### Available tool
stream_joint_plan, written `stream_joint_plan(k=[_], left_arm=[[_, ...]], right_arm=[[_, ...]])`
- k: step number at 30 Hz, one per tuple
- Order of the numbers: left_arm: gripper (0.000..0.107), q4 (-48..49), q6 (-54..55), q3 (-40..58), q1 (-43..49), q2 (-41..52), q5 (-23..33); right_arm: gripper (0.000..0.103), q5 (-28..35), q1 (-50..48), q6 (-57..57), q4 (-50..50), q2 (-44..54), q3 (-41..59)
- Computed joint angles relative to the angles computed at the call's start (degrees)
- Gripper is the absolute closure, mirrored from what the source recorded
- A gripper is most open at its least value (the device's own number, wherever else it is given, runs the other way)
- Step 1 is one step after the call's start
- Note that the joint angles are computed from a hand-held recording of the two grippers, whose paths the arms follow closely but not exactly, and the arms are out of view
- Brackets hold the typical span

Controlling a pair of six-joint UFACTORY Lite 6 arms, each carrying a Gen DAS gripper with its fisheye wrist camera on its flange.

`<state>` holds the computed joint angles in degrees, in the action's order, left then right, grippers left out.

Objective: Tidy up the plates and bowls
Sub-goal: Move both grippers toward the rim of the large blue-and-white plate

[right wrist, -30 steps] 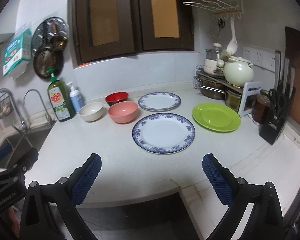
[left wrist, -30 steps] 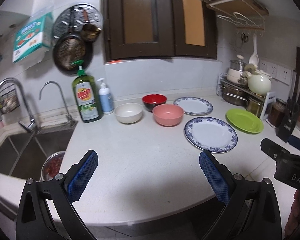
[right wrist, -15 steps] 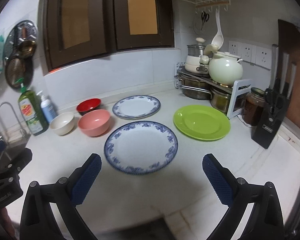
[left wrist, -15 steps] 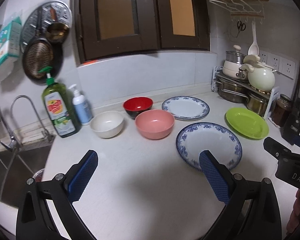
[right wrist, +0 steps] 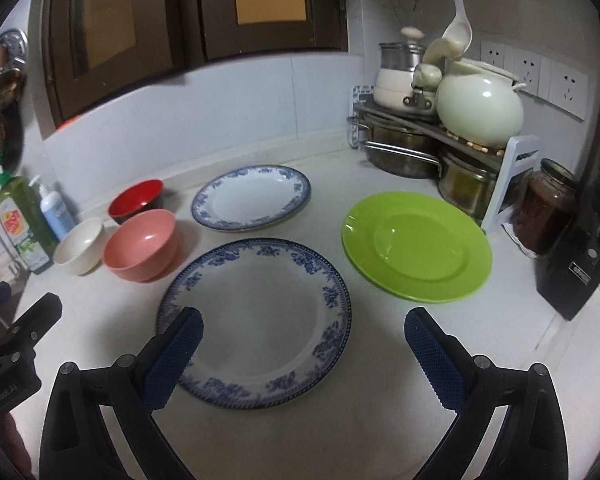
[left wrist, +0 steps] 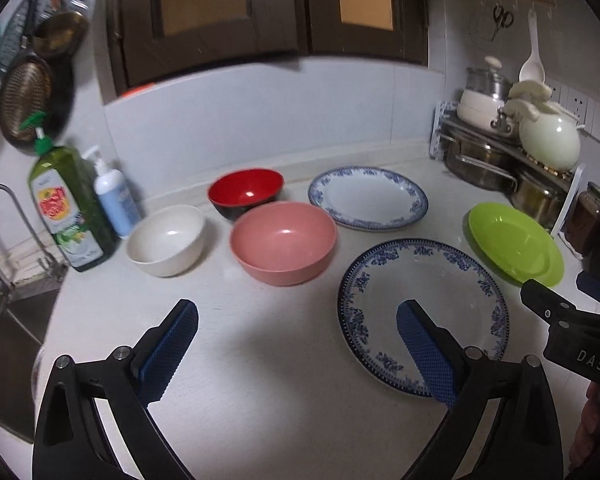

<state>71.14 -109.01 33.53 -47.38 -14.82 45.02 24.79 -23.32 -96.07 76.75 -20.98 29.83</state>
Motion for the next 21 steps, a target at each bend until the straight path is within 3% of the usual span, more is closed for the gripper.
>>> stream_joint_plan(k=[5,10,21], left_arm=[[0.012,5.9,-2.1,3.1,7.9,8.8,-10.6],[0.014,10.8,-4.9,6.5,12.3,17.1,-16.7],[0.032,18.9,-8.6,15.0,18.6,30.7,-28.0]], right_arm=[[0.001,-5.2,3.6,-11.0,13.1,10.7,4.6],[0.003,-7.6,5.7,-21.4,24.4,20.4,8.9],[0.019,-9.5,7.0,-20.7,26.0,34.4,17.8]])
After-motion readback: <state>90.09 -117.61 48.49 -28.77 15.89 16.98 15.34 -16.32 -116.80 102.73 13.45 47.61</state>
